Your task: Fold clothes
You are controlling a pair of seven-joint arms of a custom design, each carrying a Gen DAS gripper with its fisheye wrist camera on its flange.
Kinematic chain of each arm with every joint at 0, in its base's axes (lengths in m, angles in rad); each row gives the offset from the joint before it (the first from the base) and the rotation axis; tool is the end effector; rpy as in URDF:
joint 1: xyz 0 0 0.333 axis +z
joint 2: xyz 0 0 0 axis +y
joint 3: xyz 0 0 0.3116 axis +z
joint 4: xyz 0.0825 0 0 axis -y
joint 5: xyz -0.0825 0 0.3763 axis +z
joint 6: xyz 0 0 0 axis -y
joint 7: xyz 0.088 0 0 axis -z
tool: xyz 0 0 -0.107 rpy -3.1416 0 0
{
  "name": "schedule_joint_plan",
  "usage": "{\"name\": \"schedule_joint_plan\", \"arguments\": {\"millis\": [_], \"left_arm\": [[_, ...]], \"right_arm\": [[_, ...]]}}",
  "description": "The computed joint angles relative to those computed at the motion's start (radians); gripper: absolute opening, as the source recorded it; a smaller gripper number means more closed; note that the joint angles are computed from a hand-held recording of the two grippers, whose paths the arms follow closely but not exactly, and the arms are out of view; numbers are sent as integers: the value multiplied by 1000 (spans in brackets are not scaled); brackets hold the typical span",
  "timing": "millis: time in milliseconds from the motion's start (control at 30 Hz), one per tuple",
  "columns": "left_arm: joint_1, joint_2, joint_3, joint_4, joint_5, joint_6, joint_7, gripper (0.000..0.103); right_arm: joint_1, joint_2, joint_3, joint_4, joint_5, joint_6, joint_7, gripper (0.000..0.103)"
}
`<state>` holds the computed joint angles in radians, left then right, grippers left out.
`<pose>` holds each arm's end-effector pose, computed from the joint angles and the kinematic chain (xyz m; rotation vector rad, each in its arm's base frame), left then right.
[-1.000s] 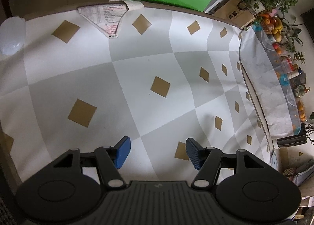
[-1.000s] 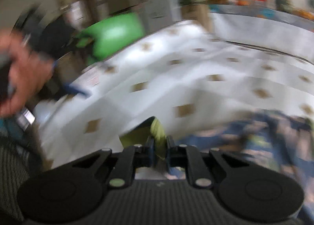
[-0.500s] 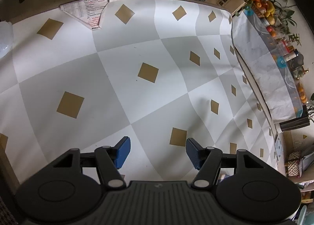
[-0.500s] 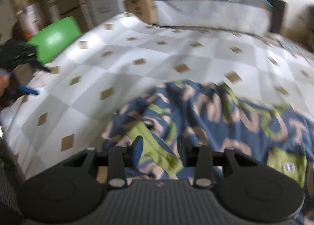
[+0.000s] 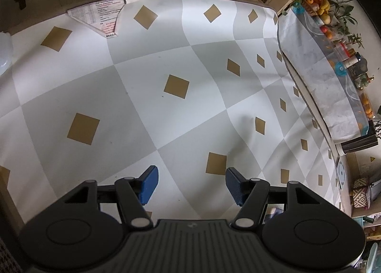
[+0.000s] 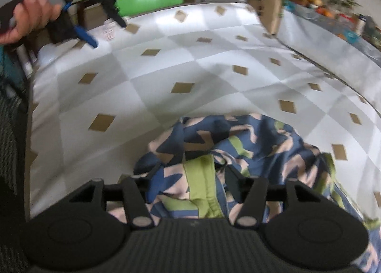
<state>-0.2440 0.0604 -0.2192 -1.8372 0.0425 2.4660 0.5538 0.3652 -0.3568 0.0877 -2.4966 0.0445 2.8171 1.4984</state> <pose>0.5520 -0.2723 0.5544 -2.5786 1.4732 -0.8674 0.4187 0.2039 0.4917 -2.1780 1.3018 -0.5040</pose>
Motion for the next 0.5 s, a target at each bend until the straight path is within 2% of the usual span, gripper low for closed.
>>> {"name": "schedule_joint_plan", "arguments": {"millis": [133, 200, 367, 500], "left_arm": [[-3, 8, -2, 10, 0, -5, 5, 61], [-5, 12, -3, 15, -4, -6, 12, 61], [-14, 25, -3, 35, 23, -18, 2, 61], [-21, 37, -6, 50, 28, -25, 7, 61]], "right_arm": [[97, 26, -107, 32, 126, -14, -224, 56], [122, 46, -138, 75, 189, -70, -346, 57], [118, 83, -148, 158, 285, -200, -541, 59], [77, 99, -108, 185, 276, -254, -622, 59]]}}
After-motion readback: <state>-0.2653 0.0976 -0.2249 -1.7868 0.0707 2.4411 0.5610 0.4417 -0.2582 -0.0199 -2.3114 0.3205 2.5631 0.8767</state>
